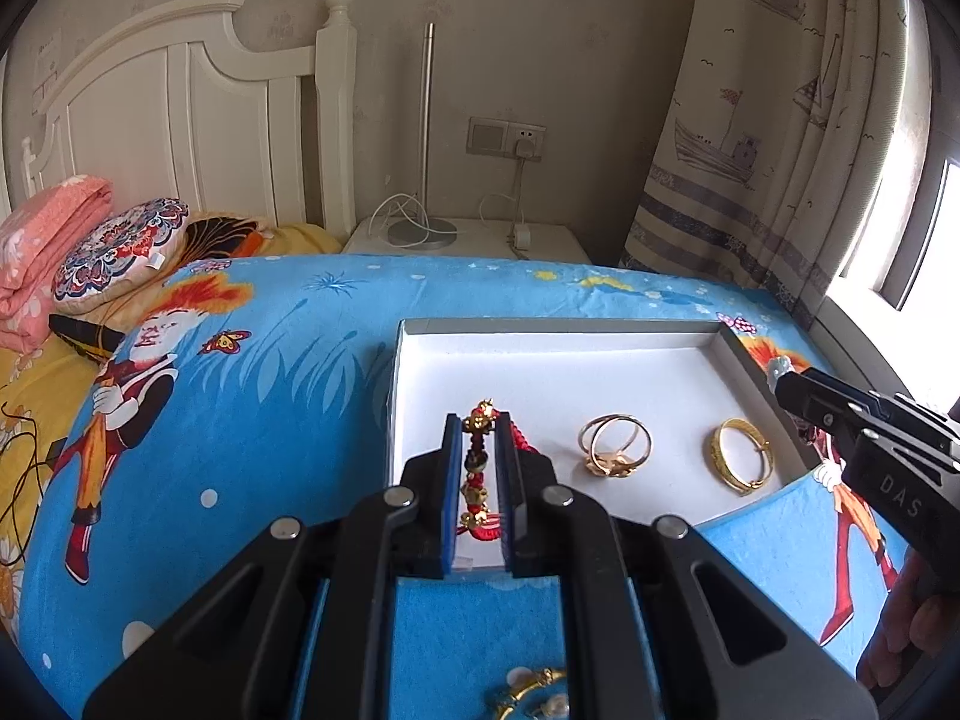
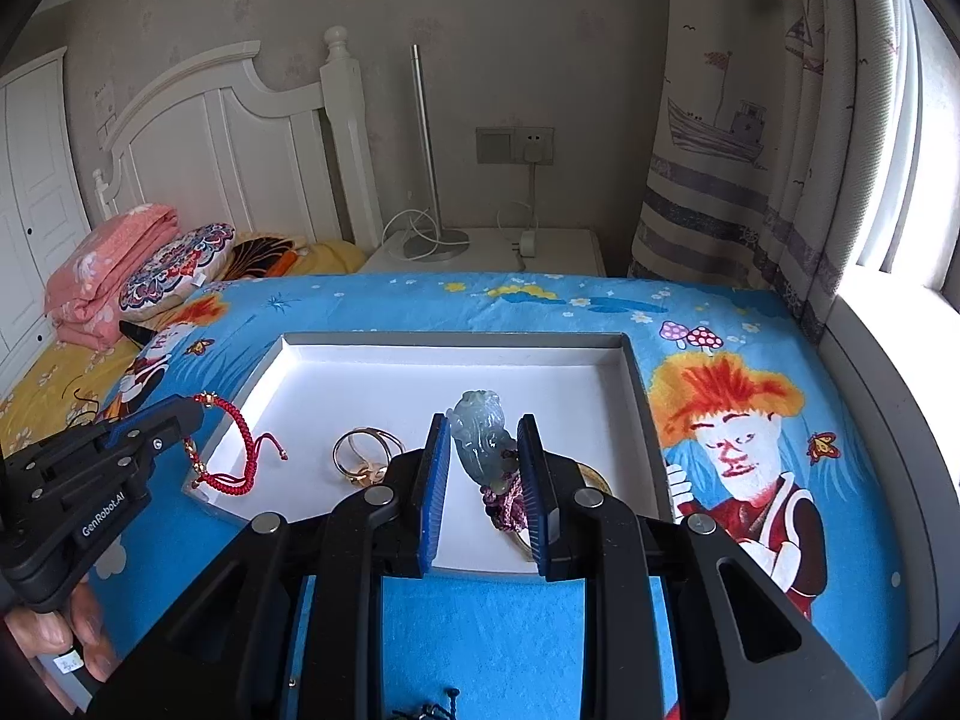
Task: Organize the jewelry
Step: 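Lower the red-string bracelet into the tray with the left tool while the right tool places the jade pendant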
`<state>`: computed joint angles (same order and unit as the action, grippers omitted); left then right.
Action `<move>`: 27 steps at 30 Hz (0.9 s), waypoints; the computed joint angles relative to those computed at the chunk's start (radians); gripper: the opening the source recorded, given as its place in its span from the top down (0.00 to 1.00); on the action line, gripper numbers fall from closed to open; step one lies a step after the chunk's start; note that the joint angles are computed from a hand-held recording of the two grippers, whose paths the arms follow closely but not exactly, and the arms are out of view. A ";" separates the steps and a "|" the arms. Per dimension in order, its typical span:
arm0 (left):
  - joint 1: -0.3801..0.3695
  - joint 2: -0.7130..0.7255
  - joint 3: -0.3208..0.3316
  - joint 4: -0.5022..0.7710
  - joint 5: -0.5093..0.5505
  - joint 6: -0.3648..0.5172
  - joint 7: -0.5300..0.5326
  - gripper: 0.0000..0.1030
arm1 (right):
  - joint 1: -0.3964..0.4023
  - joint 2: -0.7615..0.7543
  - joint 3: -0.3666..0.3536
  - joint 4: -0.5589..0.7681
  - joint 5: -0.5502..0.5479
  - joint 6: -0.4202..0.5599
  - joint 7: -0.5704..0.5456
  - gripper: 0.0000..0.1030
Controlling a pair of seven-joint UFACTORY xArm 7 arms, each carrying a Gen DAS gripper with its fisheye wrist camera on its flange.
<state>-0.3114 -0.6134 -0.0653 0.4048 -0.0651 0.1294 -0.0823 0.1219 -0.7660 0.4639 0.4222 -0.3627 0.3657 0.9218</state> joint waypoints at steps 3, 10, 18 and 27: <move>-0.009 0.042 0.009 0.011 -0.006 -0.014 0.003 0.90 | -0.019 0.038 0.012 0.018 -0.009 -0.012 0.007 0.78; -0.032 0.113 0.012 0.029 -0.015 -0.035 0.015 0.90 | -0.056 0.123 0.037 0.047 -0.049 -0.029 0.041 0.78; -0.038 0.162 0.010 0.040 -0.020 -0.043 0.022 0.90 | -0.063 0.197 0.043 0.062 -0.102 -0.029 0.086 0.78; -0.047 0.170 0.013 0.034 -0.029 -0.049 0.021 0.67 | -0.034 0.223 0.018 0.065 -0.146 -0.017 0.111 0.77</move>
<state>-0.3580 -0.4438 -0.0521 0.4387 -0.0944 0.0800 -0.0613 0.0877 -0.5430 0.4815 0.4874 -0.5085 0.3488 1.0333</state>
